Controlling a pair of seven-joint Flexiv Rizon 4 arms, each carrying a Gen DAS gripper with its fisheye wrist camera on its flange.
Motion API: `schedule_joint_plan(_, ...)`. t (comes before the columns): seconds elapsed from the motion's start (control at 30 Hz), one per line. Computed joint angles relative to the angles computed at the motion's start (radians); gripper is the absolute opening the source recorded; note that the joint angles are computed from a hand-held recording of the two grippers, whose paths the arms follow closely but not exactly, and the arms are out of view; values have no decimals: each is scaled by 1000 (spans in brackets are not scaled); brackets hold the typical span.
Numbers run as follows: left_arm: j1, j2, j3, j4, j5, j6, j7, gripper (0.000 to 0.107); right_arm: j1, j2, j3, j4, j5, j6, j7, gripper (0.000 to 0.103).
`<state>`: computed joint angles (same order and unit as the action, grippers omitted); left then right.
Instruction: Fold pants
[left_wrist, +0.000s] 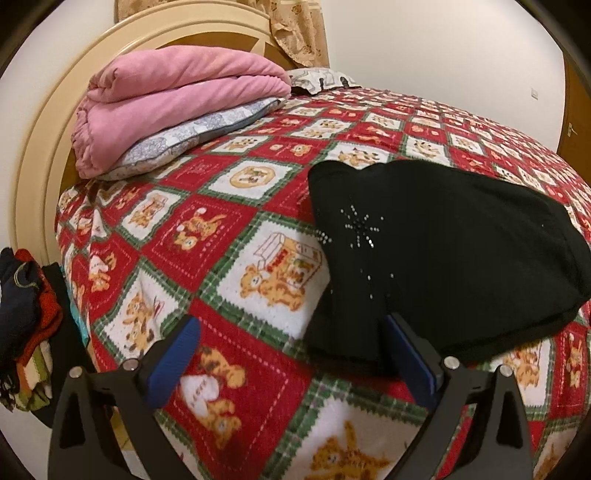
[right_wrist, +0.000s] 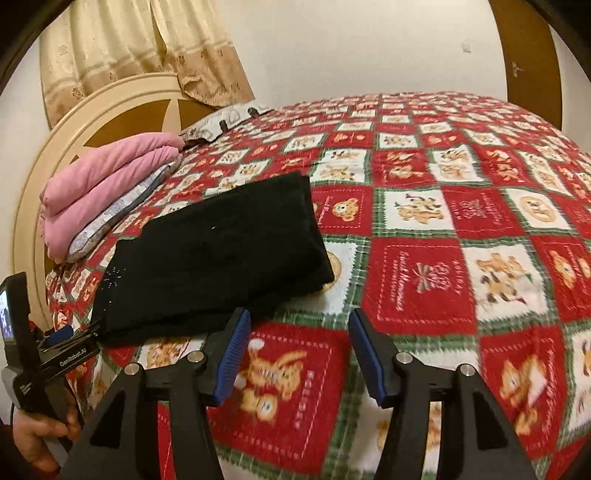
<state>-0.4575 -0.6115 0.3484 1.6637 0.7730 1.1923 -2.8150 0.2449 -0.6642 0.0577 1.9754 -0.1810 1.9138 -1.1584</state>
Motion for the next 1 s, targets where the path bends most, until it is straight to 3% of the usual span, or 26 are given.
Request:
schedule_joint_plan(0.1,-16,10,0,5,13,-17,3,99,22,14,-14,30,21,38,-12,57)
schedule_joint_plan(0.17,-26,18,-5,8,39,-12,13,83,16,17,1,42,18,59,-18,57)
schedule_joint_plan(0.27,-14,23,-35,21,40,17,43,76,22,24,10,56,15,68,-25,57)
schedule_joint_plan(0.33,23,13,-74,28,-6,48,96,76,10,30,31,70,3,75,-26,57)
schedule_joint_plan(0.5,-29,-6,-27,8,-32,15,70,84,5,58,48,122,-3,115,-33,57)
schedule_joint_plan(0.67,-6,38,-52,81,-87,84,106,86,-10,85,72,176,1,177,-16,57)
schedule_joint_plan(0.77,-69,74,-1,113,-48,104,52,99,4,102,67,205,19,223,-16,64)
schedule_joint_plan(0.83,-129,103,48,129,23,115,-31,100,29,112,53,226,50,259,-25,70)
schedule_joint_plan(0.9,-146,129,53,140,74,113,-75,101,45,122,49,243,64,275,-34,71)
schedule_joint_plan(1.0,-114,169,0,170,79,90,-69,103,65,147,45,269,80,229,-28,71)
